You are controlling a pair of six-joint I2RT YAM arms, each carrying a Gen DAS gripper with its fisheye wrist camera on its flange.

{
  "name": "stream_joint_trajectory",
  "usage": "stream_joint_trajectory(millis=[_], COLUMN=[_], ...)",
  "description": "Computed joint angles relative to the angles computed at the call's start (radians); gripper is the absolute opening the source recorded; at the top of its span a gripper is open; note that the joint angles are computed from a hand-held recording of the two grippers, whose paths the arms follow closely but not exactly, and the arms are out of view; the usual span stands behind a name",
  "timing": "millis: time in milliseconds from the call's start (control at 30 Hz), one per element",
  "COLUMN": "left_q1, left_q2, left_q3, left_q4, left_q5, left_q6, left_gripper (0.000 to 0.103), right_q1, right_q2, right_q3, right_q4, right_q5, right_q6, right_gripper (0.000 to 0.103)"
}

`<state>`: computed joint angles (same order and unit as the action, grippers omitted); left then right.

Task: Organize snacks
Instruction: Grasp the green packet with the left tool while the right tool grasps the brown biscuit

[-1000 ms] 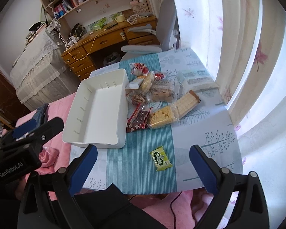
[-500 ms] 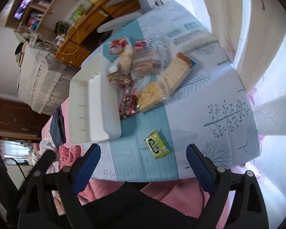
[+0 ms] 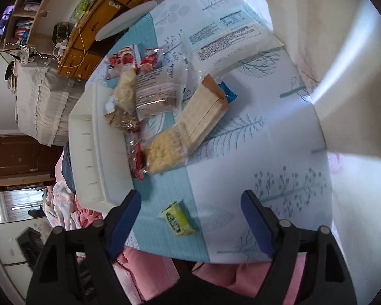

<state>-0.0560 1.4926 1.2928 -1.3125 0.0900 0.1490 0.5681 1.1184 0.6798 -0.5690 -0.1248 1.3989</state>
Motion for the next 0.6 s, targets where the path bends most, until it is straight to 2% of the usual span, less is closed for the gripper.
stream_joint_trajectory(millis=[167,333,467,600], left_q1=[-0.073,-0.105,-0.108,-0.093], left_q2=[0.035,0.102,0.141,0.173], left_q3=[-0.116,-0.196,-0.235,-0.265], left_q4=[0.099,0.181,0.228,0.265], left_q5=[-0.060,-0.088,-0.094,-0.076], left_q6=[-0.118,-0.205,-0.242,-0.257], left_gripper=[0.101,0.098,0.097,0.089], right_q1=[-0.151,-0.226,-0.267,-0.291], right_q2=[0.088,0.212,0.287,0.340], right_q3=[-0.083,-0.112,-0.119,-0.114], right_q4=[0.145,0.281,0.377,0.447], right_q5=[-0.115,-0.166,-0.187,-0.199], right_q6=[-0.132,-0.214,-0.265,-0.313], right_gripper=[0.070,0.058,0.052,0.040])
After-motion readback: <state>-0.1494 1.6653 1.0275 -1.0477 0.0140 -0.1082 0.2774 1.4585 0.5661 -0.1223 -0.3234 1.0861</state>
